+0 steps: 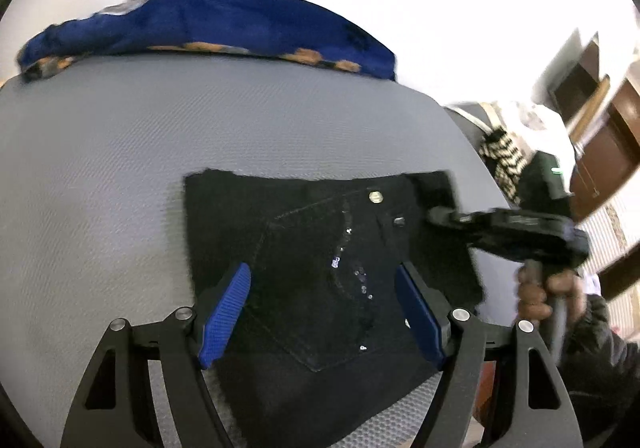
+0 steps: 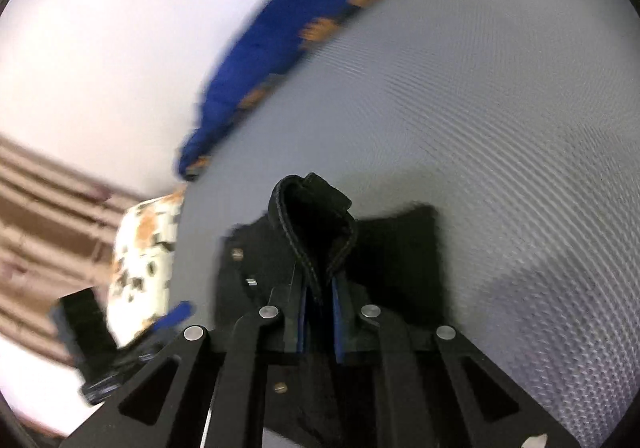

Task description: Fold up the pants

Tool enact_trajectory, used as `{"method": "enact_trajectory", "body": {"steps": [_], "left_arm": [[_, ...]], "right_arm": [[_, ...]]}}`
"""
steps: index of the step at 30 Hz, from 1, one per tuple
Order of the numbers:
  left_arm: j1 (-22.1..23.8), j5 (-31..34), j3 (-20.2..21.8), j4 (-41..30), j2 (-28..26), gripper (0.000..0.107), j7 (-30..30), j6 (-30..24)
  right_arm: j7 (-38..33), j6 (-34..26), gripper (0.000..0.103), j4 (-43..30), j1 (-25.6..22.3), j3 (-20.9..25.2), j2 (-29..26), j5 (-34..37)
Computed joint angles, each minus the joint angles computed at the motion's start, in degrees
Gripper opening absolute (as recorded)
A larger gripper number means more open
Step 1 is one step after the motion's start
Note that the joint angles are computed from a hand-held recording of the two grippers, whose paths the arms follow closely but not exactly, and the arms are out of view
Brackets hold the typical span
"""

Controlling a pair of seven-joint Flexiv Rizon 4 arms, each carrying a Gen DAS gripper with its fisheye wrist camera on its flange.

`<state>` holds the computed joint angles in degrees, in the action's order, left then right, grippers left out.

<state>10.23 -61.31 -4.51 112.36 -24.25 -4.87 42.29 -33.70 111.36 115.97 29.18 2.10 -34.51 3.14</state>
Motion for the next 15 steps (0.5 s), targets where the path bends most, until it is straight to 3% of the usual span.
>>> {"method": "enact_trajectory", "body": {"steps": [3, 5, 7, 11, 15], "left_arm": [[-0.79, 5.65, 0.4, -1.61, -2.11, 0.075, -1.86, -1.58], [-1.44, 8.35, 0.52, -2.02, -3.44, 0.075, -3.71, -0.3], [-1.41, 9.46, -0.15, -2.39, -4.84, 0.075, -4.09, 1.2], [-0.57, 8.92, -1.42, -1.72, -4.57, 0.075, -2.87, 2.1], [0.56, 10.18, -1.07, -1.38, -3.94, 0.075, -3.39, -0.57]], "right_arm": [[1.85, 0.79, 0.016, -0.83, -4.14, 4.3, -1.56, -1.42], [1.86, -0.35, 0.029, 0.1, -5.84, 5.6, -0.39, -3.38], [1.11, -1.46, 0.034, 2.77, -4.26, 3.7, 2.22, -3.2], [0.6, -2.81, 0.034, 7.26, 0.57, 0.51, 6.51, -1.01], [1.02, -2.16, 0.034, 11.03, 1.87, 2.11, 9.12, 0.16]]}}
